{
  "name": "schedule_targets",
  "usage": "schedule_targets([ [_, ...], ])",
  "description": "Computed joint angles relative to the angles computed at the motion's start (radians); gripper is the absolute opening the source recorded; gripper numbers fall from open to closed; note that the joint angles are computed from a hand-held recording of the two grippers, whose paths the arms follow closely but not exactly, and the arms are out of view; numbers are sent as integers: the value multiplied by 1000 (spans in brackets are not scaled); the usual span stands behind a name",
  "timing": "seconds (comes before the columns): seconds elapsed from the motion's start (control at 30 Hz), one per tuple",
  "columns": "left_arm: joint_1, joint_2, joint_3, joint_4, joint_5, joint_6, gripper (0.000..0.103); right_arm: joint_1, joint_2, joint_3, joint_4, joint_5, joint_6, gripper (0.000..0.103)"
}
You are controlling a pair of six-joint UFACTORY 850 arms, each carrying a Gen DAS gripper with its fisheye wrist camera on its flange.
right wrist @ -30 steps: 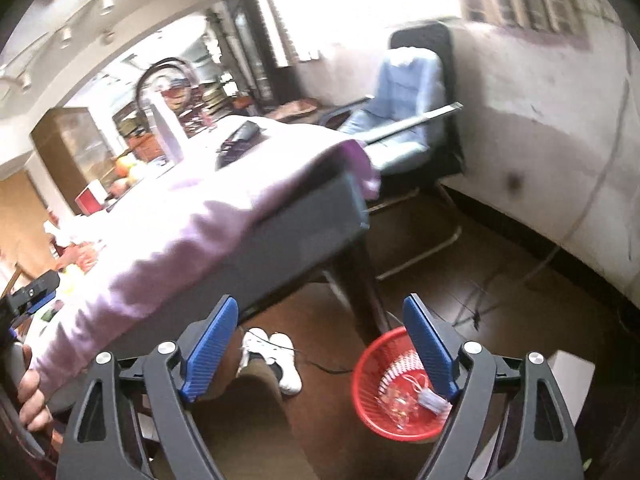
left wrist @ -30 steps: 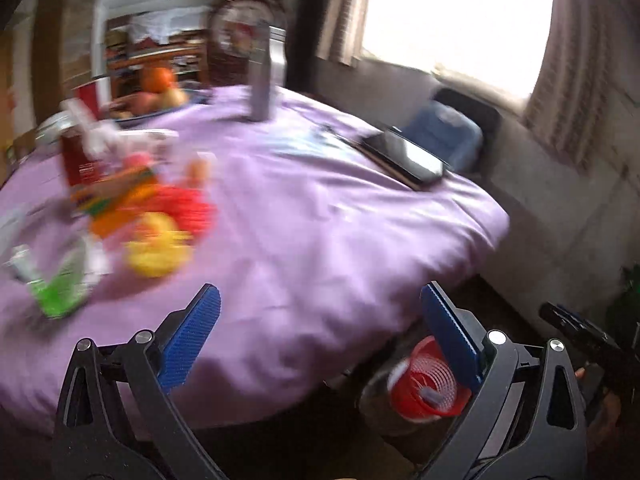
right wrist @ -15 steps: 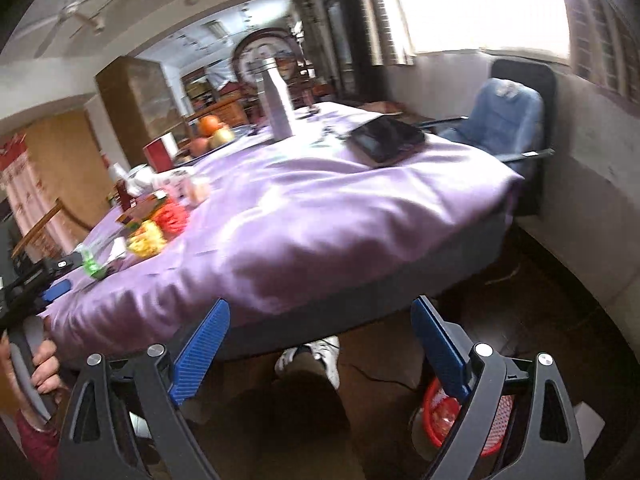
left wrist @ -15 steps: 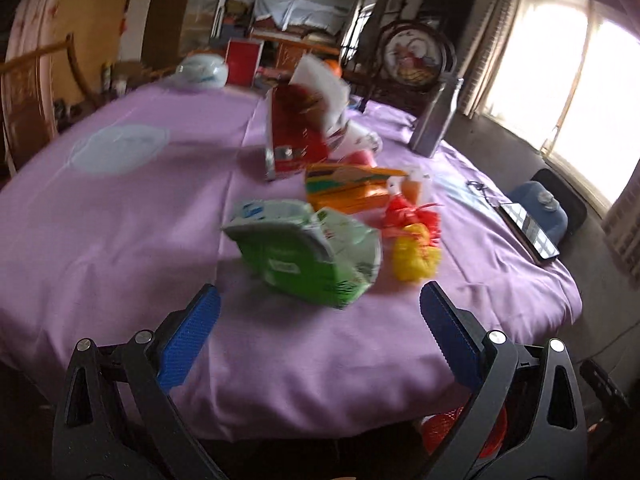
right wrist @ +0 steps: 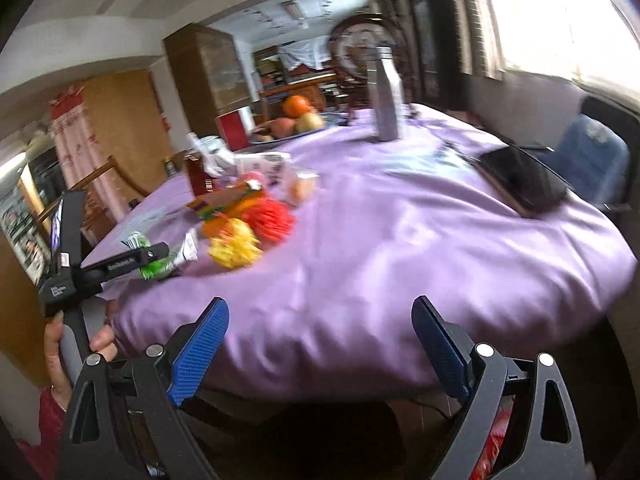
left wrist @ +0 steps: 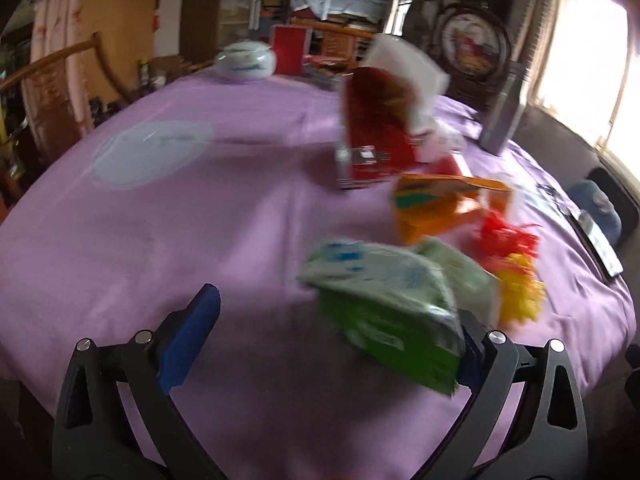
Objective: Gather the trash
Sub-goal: 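Raise both tools back over the table toward the green tissue pack, then grasp the green tissue pack with the left gripper while the right gripper grasps the yellow mesh net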
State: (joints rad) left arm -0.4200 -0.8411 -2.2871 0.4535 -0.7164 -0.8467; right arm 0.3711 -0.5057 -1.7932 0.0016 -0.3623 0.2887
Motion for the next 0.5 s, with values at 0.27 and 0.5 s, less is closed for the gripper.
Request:
schedule_targets([
  [0.27, 18, 72, 134, -13, 112, 40, 96, 46, -273, -404, 43, -157, -98, 89],
  [0.5, 27, 94, 172, -68, 183, 98, 96, 61, -523, -808, 6, -359, -85, 81],
])
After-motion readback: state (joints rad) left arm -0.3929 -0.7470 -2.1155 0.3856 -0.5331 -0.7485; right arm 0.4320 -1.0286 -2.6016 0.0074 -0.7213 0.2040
